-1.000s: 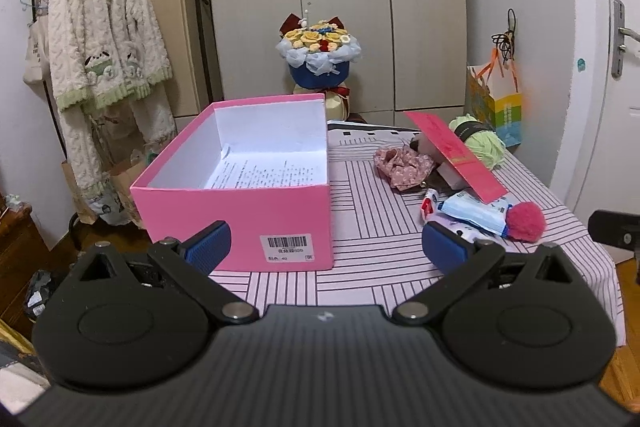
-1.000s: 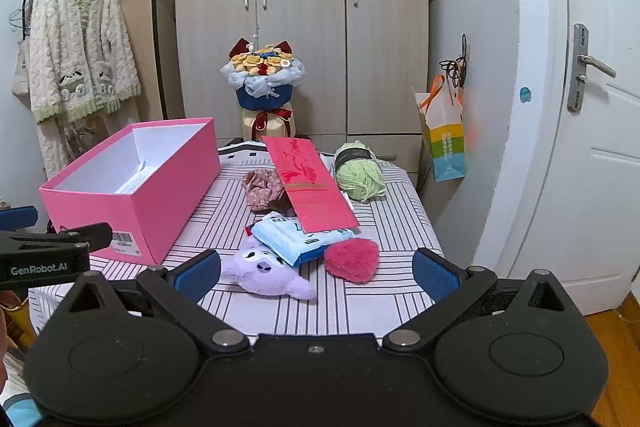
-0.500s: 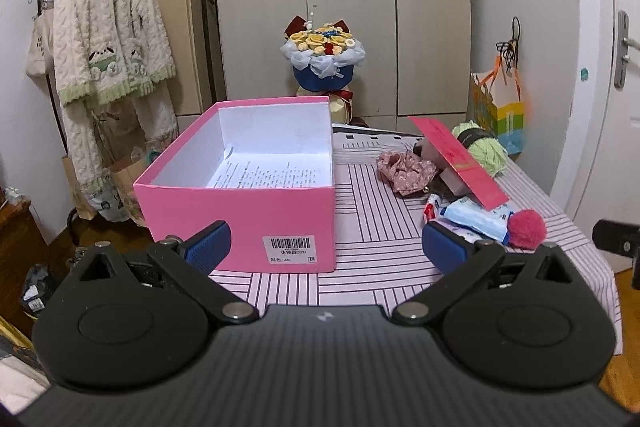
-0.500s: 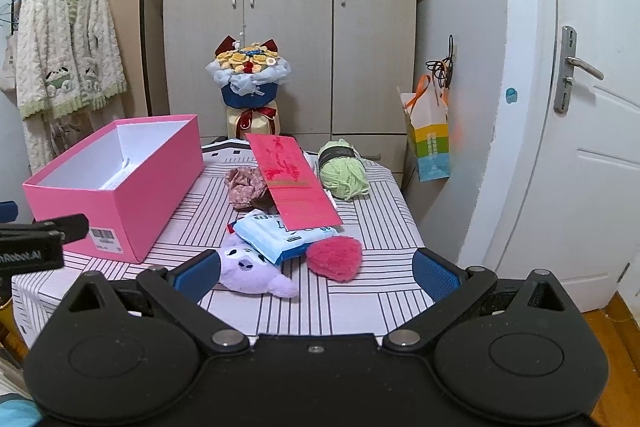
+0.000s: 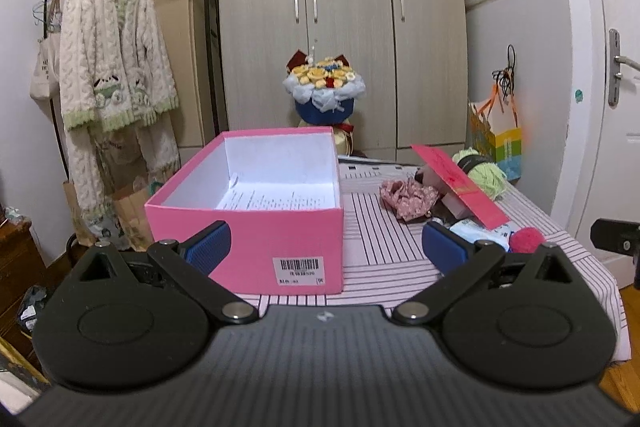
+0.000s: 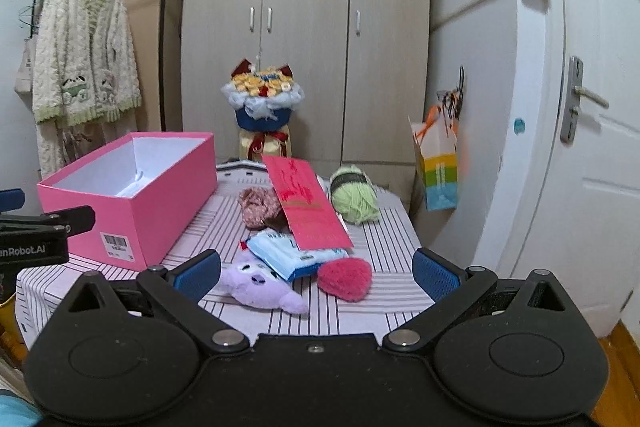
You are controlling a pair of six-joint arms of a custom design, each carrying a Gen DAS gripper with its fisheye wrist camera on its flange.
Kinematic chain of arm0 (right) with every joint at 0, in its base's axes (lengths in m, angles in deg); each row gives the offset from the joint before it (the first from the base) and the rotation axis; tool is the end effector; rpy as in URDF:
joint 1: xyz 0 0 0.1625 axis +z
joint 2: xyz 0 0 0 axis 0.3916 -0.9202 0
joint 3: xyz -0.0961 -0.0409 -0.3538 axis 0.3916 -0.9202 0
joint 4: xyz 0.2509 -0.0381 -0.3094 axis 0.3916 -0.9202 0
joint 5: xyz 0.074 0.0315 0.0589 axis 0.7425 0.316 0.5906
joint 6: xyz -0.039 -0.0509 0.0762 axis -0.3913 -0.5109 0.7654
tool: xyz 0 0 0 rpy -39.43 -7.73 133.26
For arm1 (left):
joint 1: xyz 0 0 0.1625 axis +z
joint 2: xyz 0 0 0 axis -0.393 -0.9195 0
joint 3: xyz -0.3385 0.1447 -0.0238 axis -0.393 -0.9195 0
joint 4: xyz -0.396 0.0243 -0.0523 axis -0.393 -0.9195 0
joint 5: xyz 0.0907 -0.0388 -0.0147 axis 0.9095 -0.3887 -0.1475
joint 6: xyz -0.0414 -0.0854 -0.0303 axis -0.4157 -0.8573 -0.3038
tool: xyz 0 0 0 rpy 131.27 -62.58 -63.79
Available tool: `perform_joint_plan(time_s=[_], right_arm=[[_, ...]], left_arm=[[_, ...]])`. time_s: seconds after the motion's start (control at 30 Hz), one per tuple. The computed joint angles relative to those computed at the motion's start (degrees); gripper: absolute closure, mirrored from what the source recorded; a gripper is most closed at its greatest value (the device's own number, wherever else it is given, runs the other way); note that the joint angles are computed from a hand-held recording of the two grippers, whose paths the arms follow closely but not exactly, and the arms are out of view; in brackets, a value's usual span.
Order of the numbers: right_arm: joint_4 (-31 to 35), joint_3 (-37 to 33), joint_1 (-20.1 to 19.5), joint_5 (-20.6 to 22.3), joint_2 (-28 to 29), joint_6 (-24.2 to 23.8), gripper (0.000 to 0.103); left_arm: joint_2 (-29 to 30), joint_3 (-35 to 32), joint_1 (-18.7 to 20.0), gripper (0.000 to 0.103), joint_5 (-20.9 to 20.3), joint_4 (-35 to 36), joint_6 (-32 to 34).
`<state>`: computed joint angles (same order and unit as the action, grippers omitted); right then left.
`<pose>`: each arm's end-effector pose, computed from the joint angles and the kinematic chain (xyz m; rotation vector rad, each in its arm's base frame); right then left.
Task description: Organize soft objects
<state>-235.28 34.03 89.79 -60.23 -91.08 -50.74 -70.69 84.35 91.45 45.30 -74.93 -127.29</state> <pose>0.2908 -0.5177 0.0030 0.4949 -1.9157 1.3651 -0.0354 -0.5712 0.2386 0.7984 2.0195 -1.3908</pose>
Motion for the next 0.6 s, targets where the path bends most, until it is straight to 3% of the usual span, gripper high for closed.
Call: perform_joint_plan(time_s=[0.17, 0.23, 0.3, 0.4, 0.6], right_arm=[[-4.8, 1.0, -0.4, 3.9, 0.5, -3.5, 0.000], [-6.1, 3.2, -1.6, 8.4, -0.3, -2.8, 0.000], [-6.8, 6.5, -4.1, 15.5, -1.9, 0.2, 0.000], [-3.3, 9.0, -7.0, 19.9, -3.6, 4.0, 0.000], [4.1, 8.6, -9.9, 22.5, -4.4, 2.6, 0.000]], left_arm=[[-1.1, 0.8, 0.5, 0.000, 2.3, -0.6, 0.2], [-1.0, 0.5, 0.5, 0.000, 2.4, -0.6, 0.0], [-0.7, 0.3, 0.5, 0.000, 2.6, -0.8, 0.0], [0.8, -1.2, 1.2, 0.000, 4.4, 0.7, 0.4], [7.3, -9.6, 3.1, 0.002, 10.2, 10.5, -2.1]])
